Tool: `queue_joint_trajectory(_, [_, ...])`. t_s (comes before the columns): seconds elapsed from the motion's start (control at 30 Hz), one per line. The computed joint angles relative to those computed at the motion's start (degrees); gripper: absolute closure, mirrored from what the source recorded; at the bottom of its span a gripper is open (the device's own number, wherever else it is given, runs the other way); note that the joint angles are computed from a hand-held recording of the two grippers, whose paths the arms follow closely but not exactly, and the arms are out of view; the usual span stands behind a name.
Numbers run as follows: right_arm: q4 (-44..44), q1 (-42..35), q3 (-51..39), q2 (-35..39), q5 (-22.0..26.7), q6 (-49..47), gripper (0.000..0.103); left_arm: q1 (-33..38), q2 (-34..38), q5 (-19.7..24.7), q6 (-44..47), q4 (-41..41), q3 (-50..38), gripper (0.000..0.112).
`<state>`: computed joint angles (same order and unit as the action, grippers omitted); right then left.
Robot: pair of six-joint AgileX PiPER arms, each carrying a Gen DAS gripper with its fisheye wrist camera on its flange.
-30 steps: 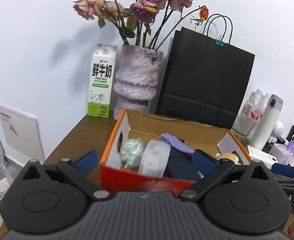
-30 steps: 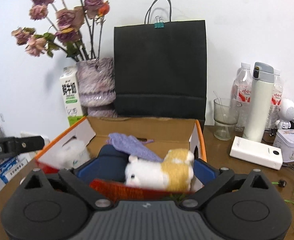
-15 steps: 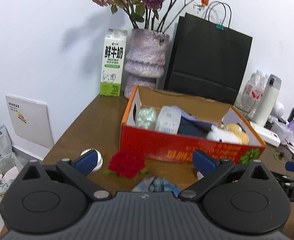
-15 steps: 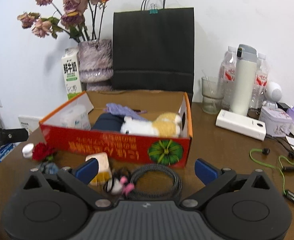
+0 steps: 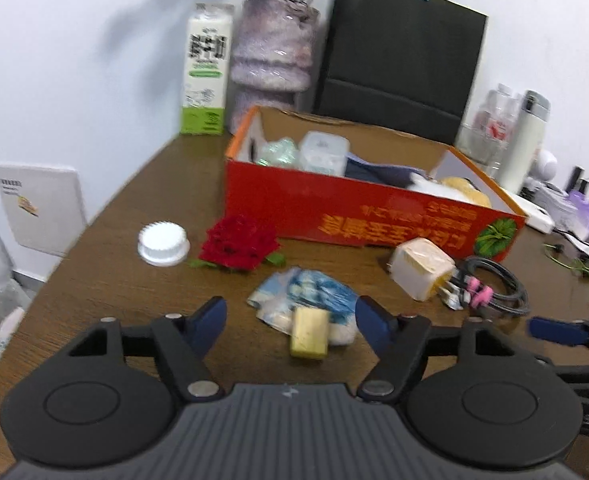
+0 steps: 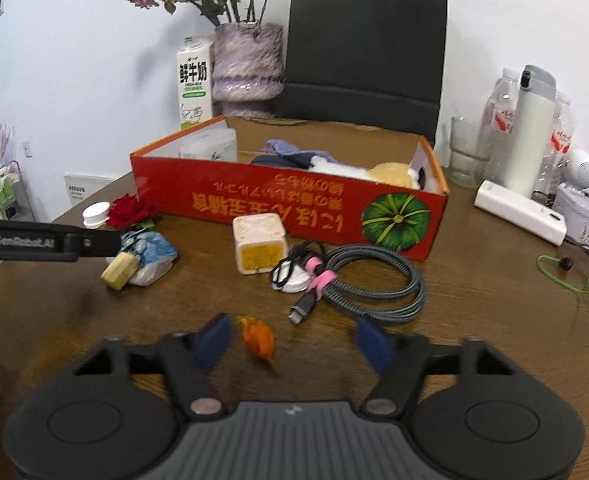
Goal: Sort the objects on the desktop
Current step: 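Withdraw both open tools from the box toward the remaining desk items, then grasp the yellow block with the left tool while the right tool grasps the orange item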
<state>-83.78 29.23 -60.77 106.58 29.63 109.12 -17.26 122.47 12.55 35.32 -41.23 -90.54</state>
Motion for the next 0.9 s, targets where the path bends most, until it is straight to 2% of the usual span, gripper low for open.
queue_joint_trajectory(0.07, [0.77,-0.20,-0.32,0.47,-1.15,-0.61,0.057,0.27,0.21,1.97,3.66,-3.45,-0.24,0.047])
queue_joint_trajectory(0.13, [0.30,-0.17,-0.30,0.67,-1.72,-0.22,0.063,-0.16,0.61,2.26,-0.45,1.35,-0.89,0.059])
queue_joint_trajectory(0.23, [-0.33,-0.45,-0.20,0.72,-2.43,0.31,0.070,-0.11,1.76,4.14,-4.55,5.20,-2.60,0.070])
queue_joint_trajectory(0.37, [-0.67,-0.67,-0.07,0.74,-3.09,0.78,0.075,0.21,2.78,5.74,-2.82,3.25,-3.68,0.073])
queue_joint_trajectory(0.6, [-0.56,-0.64,-0.86,1.71,-3.44,0.77,0.084,-0.01,3.57,5.56,-4.52,4.50,-4.34,0.075])
queue_joint_trajectory(0.67, [-1.94,-0.64,-0.45,1.59,-3.68,2.24,0.089,-0.14,3.49,5.26,-4.74,4.91,-4.16,0.080])
queue_joint_trajectory(0.7, [-2.88,-0.47,-0.18,1.55,-3.43,3.20,0.089,-0.10,3.58,5.53,-4.41,4.69,-4.31,0.091])
queue_joint_trajectory(0.73, [-3.89,-0.11,0.04,1.51,-2.83,4.16,0.089,0.01,3.52,5.62,-3.37,3.66,-4.21,0.091])
queue_joint_trajectory(0.9, [-7.03,1.56,0.92,0.83,-0.25,7.47,0.090,-0.21,1.89,2.32,2.73,-1.61,-1.22,0.091])
